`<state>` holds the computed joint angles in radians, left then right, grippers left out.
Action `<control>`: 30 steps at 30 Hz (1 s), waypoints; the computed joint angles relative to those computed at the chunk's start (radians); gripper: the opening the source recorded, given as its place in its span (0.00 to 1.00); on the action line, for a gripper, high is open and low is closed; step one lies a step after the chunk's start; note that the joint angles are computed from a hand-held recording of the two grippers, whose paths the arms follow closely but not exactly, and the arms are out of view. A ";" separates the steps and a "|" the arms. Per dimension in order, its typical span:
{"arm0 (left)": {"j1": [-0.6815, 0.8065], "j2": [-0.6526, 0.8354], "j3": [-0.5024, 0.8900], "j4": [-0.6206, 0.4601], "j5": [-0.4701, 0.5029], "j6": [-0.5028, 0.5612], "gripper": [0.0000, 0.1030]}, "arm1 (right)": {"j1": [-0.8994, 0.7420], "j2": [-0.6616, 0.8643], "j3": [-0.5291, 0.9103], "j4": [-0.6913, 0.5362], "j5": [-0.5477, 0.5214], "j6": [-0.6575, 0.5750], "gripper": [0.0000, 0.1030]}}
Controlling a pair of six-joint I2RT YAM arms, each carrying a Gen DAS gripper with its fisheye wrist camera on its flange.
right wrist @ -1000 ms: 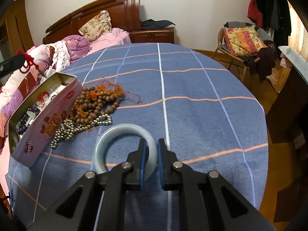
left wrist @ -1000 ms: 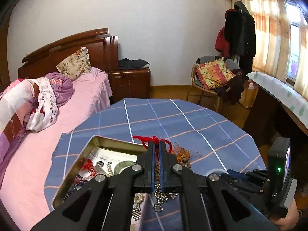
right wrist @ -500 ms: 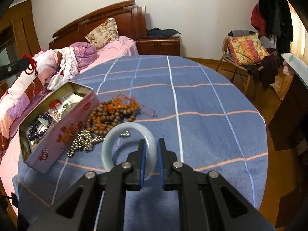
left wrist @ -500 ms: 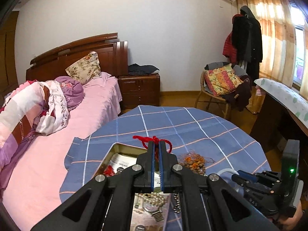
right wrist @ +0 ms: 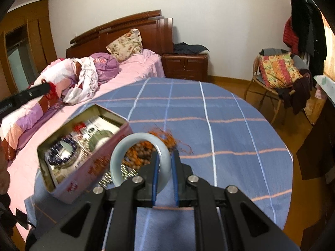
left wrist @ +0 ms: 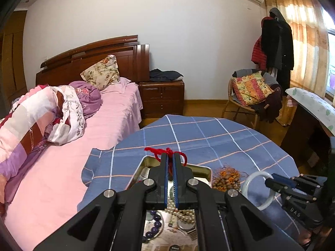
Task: Organize jewelry
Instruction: 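Carry the white bangle and red-cord charm over the tin with both tools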
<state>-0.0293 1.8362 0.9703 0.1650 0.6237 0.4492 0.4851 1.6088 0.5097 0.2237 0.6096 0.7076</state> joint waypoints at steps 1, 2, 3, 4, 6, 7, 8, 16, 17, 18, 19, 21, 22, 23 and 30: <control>0.003 0.008 0.008 -0.004 -0.002 0.003 0.02 | 0.002 0.002 0.007 0.001 0.000 -0.006 0.13; 0.005 0.015 0.014 -0.006 -0.006 0.002 0.02 | 0.002 0.004 0.020 -0.001 -0.002 -0.016 0.13; 0.005 0.020 0.018 -0.007 -0.012 0.001 0.02 | 0.003 0.008 0.033 -0.002 -0.003 -0.024 0.13; 0.009 0.026 0.022 -0.008 -0.013 0.003 0.02 | 0.005 0.010 0.043 -0.003 -0.004 -0.030 0.13; 0.014 0.037 0.030 -0.012 -0.016 0.004 0.02 | 0.014 0.019 0.071 -0.006 -0.004 -0.044 0.13; 0.017 0.042 0.033 -0.012 -0.017 0.004 0.02 | 0.019 0.025 0.084 -0.007 -0.003 -0.051 0.13; 0.020 0.047 0.036 -0.012 -0.018 0.003 0.02 | 0.023 0.026 0.090 -0.007 -0.003 -0.055 0.13; 0.043 0.090 0.069 -0.028 -0.018 0.007 0.02 | 0.037 0.080 0.185 -0.006 -0.020 -0.112 0.13; 0.047 0.095 0.073 -0.029 -0.018 0.006 0.02 | 0.036 0.084 0.191 -0.005 -0.023 -0.117 0.13; 0.051 0.099 0.077 -0.031 -0.016 0.007 0.02 | 0.036 0.089 0.198 -0.004 -0.026 -0.121 0.13; 0.054 0.103 0.082 -0.034 -0.015 0.009 0.02 | 0.036 0.098 0.209 -0.003 -0.030 -0.125 0.13; 0.060 0.112 0.091 -0.040 -0.014 0.011 0.02 | 0.036 0.107 0.222 -0.005 -0.036 -0.131 0.13; 0.062 0.114 0.092 -0.041 -0.014 0.012 0.02 | 0.035 0.118 0.233 -0.004 -0.041 -0.136 0.13; 0.065 0.118 0.095 -0.042 -0.014 0.013 0.02 | 0.037 0.127 0.244 -0.006 -0.043 -0.137 0.13; 0.076 0.154 0.128 -0.060 -0.019 0.015 0.02 | 0.032 0.174 0.301 -0.013 -0.069 -0.153 0.13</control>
